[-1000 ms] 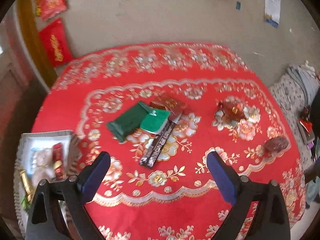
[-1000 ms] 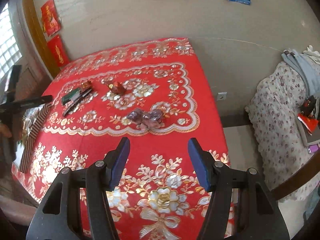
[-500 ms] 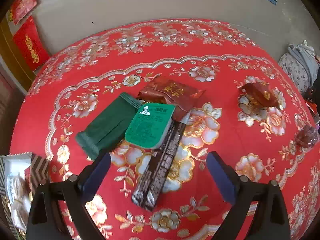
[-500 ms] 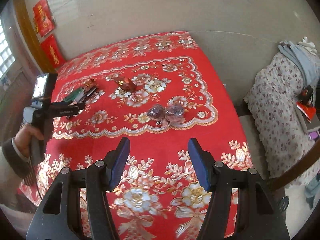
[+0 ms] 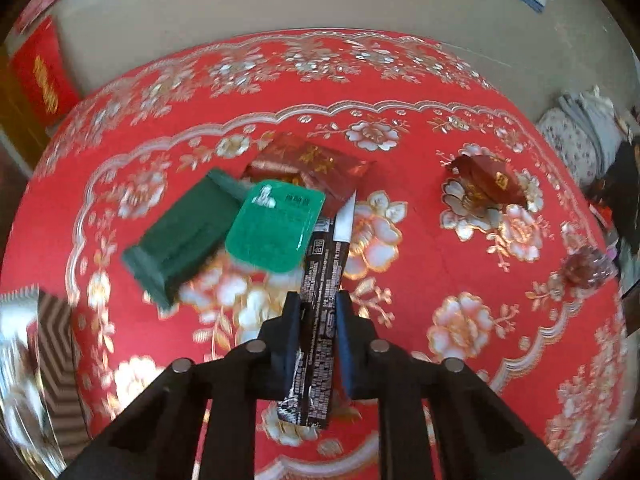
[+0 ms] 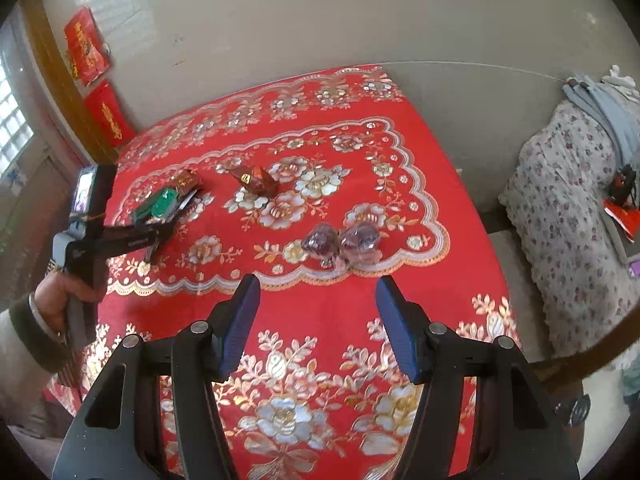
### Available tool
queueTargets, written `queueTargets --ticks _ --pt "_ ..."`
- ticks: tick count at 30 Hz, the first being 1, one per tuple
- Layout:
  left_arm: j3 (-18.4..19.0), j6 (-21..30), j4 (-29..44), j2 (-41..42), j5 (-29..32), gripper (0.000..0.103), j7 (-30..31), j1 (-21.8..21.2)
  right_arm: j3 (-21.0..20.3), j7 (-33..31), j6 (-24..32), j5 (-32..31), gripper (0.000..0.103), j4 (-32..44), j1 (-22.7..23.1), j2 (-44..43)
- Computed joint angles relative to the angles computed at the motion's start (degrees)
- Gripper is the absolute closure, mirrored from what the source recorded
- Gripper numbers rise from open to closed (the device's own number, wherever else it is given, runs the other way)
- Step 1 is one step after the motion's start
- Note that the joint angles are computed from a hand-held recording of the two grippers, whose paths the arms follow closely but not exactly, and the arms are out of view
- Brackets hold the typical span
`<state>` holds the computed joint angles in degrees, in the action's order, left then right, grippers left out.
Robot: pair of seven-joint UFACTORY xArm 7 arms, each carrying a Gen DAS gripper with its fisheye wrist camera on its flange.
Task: Organize snacks
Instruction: 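Grasp the dark chocolate stick with the left gripper while the right gripper grasps the brown candy bag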
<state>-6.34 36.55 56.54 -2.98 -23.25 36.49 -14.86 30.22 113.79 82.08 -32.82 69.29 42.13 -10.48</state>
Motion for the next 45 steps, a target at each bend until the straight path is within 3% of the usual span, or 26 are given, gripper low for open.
queueTargets --ticks 11,17,21,24,28,30,31,45 --pt "-0.09 -2.56 -10.42 -11.78 2.39 0.085 -7.85 -2.07 -2.4 -7.13 -11.41 7.87 0.042 -15.45 -4.43 -12.02" --pt "0.08 -2.08 -13.13 -15.88 5.33 0.085 -12.98 -3.75 -3.64 -12.53 -22.13 10.03 0.042 -21.82 -7.82 -16.14" --pt "1.63 -2.84 -14.28 -17.55 4.68 0.085 -11.67 -5.16 -4.71 -22.62 -24.13 11.75 0.042 -21.85 -9.66 -14.02" --pt "3.77 -1.2 -13.59 -17.28 2.39 0.085 -7.04 -6.67 -4.81 -24.62 -25.17 12.97 0.042 -22.3 -11.35 -12.98" --pt "4.89 0.53 -12.89 -17.42 1.43 0.085 -0.9 -6.53 -3.82 -20.79 -30.03 11.6 0.043 -23.51 -13.95 -11.55" --pt "5.45 0.73 -12.42 -17.23 0.35 0.085 1.19 -6.08 -2.28 -15.9 -32.13 9.59 0.064 -23.85 -15.13 -11.24" --pt "5.64 1.09 -12.04 -16.97 -0.29 0.085 1.7 -5.79 -1.38 -14.14 -31.07 8.63 0.066 -23.09 -15.48 -10.79" --pt "4.98 0.4 -12.42 -18.23 -3.86 0.085 2.77 -4.14 0.4 -7.98 -23.47 3.96 0.067 -14.77 -10.74 -6.5"
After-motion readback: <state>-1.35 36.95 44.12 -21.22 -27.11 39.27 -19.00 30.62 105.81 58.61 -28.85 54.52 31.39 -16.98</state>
